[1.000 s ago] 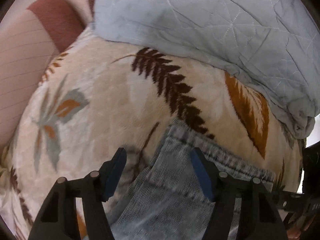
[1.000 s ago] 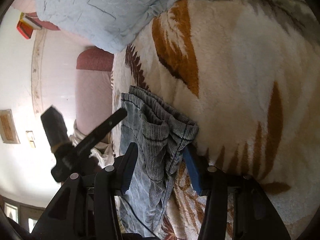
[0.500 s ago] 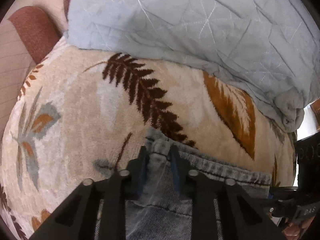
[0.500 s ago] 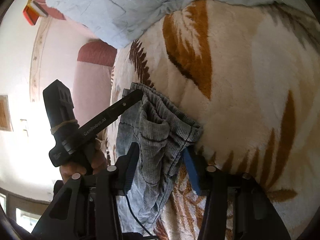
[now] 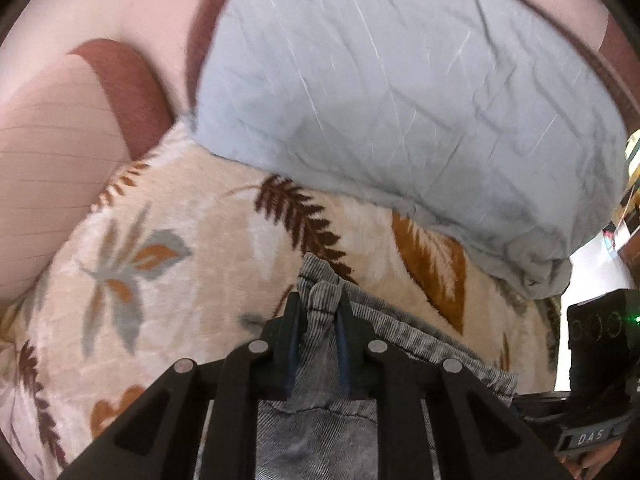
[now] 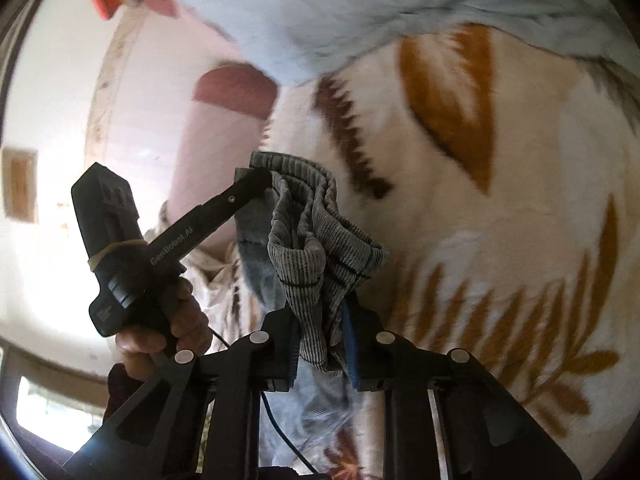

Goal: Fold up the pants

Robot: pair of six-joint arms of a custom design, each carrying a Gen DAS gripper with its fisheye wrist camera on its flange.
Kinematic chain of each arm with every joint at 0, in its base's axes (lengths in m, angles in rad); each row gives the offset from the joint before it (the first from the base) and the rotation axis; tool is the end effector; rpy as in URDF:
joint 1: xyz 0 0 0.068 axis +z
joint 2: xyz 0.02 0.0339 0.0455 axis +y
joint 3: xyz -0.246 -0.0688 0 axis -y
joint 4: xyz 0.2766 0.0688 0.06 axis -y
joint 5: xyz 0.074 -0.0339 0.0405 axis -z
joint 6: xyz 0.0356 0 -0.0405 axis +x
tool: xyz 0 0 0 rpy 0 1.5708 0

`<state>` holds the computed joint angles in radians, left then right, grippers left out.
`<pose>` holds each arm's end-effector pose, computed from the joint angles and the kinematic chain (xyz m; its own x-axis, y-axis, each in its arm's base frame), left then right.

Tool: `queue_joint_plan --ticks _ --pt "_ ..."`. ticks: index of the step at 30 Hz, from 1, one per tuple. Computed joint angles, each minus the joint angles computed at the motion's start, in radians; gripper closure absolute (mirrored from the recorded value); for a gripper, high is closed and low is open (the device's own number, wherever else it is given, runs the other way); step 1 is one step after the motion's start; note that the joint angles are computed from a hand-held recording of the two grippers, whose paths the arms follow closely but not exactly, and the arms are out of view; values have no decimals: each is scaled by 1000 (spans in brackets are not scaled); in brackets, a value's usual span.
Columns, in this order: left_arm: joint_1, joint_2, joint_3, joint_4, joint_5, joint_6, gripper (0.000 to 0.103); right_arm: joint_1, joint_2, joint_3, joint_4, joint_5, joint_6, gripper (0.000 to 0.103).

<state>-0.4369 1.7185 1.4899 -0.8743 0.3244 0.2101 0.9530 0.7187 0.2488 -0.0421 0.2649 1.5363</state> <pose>0.3466 -0.1744 0.2564 -0.6801 0.5358 -0.5004 0.6883 0.7017 -0.1842 0.1252 0.1602 0.1506 -0.6639 0.7309 -0.1583 0.2610 0.4248 0.8668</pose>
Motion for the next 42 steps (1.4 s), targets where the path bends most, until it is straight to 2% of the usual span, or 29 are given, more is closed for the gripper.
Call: queue_joint_plan --ticks 4,8,11,17,22,25,26,27,28,31,34,36,38,41,42 --pt "73 -102 -68 3 32 13 85 64 83 69 55 28 -69 86" --pt "172 -216 -151 -14 77 49 85 105 204 148 142 -6 -147 86" --pt "263 -289 -219 -30 113 99 85 142 301 221 161 -19 -189 86" --pt "456 -374 -354 -57 183 198 85 182 549 363 221 -108 -218 86" --pt "592 -405 -461 -43 216 251 84 201 758 507 216 -180 -249 86" --pt "646 -430 -506 -44 196 280 79 211 868 600 189 -212 -277 80" --pt "668 -440 -513 -50 193 291 79 211 905 630 181 -240 -292 73" --pt "691 -450 -519 -51 182 297 79 211 931 649 183 -262 -298 71" --pt "723 -456 -521 -56 166 301 79 209 949 665 179 -280 -306 69" --pt "809 -457 -506 -86 122 323 78 202 972 683 186 -343 -319 50" --pt "881 -483 -503 -132 116 360 78 185 1009 692 252 -492 -299 48" --pt "906 -536 -513 -176 146 384 78 180 1034 733 207 -540 -325 48" --pt "911 -591 -523 -223 189 400 78 176 1009 732 178 -498 -351 48" --pt "849 -709 -577 -258 209 359 78 140 905 608 303 -429 -288 48" --pt "812 -743 -600 -257 210 324 78 149 849 555 310 -383 -272 48"
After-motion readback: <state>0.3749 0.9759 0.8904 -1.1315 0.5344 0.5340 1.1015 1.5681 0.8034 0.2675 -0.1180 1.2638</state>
